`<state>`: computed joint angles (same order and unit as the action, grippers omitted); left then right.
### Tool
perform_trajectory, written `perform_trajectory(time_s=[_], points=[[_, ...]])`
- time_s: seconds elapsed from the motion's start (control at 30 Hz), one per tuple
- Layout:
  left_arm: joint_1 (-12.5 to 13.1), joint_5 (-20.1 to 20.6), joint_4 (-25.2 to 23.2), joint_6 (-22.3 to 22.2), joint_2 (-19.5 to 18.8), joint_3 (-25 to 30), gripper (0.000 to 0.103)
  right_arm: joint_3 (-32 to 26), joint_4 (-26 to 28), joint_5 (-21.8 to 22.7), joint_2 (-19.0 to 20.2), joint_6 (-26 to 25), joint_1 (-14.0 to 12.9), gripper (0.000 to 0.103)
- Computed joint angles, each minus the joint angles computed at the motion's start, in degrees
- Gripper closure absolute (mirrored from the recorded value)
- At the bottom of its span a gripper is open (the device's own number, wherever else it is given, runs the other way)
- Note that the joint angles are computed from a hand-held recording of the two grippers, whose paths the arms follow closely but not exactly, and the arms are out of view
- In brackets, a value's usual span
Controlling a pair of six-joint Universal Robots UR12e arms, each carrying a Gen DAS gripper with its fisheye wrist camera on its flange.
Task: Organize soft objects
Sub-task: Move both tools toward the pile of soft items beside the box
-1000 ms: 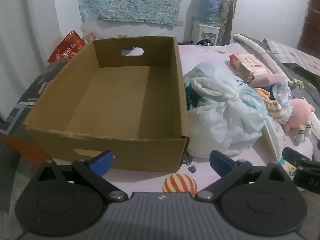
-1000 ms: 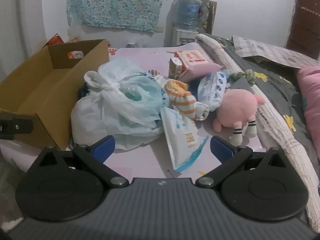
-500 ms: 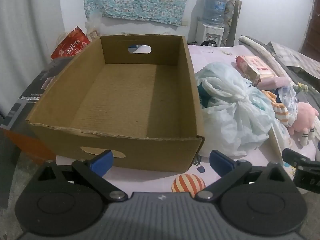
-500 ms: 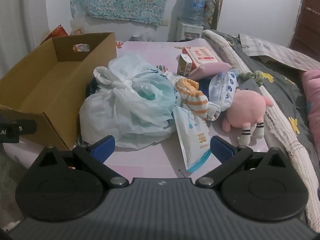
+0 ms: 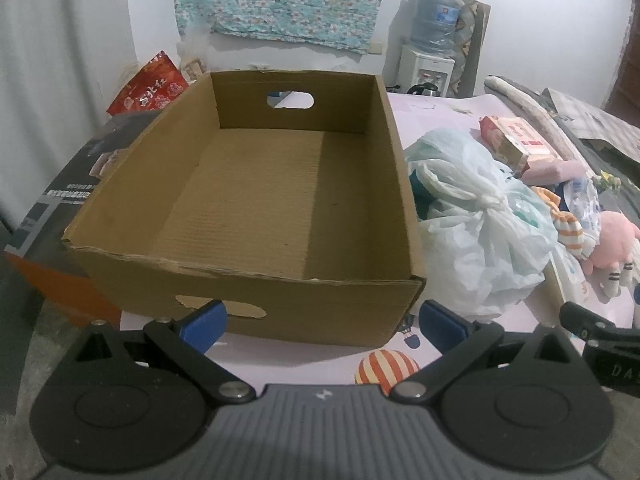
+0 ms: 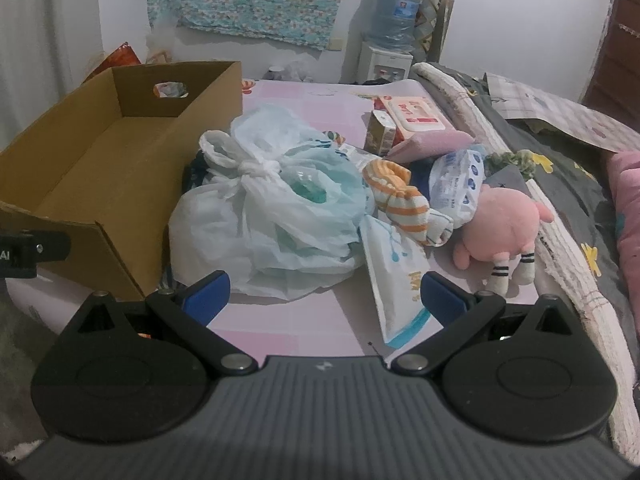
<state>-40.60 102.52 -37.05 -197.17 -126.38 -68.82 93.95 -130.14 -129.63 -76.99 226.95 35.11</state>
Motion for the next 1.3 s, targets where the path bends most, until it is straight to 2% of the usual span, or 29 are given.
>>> perform_trajectory(time_s=[0.23, 1.3], points=[[0.2, 0.2, 0.0, 0.2, 0.2, -0.2, 0.0, -0.7, -1.2, 0.5, 0.7, -0.7, 0.0, 0.001], [0.6, 0.0, -0.1, 0.6, 0.5, -0.7, 0.0, -1.7, -0.6, 0.4, 1.4, -0.2, 0.3, 0.001]])
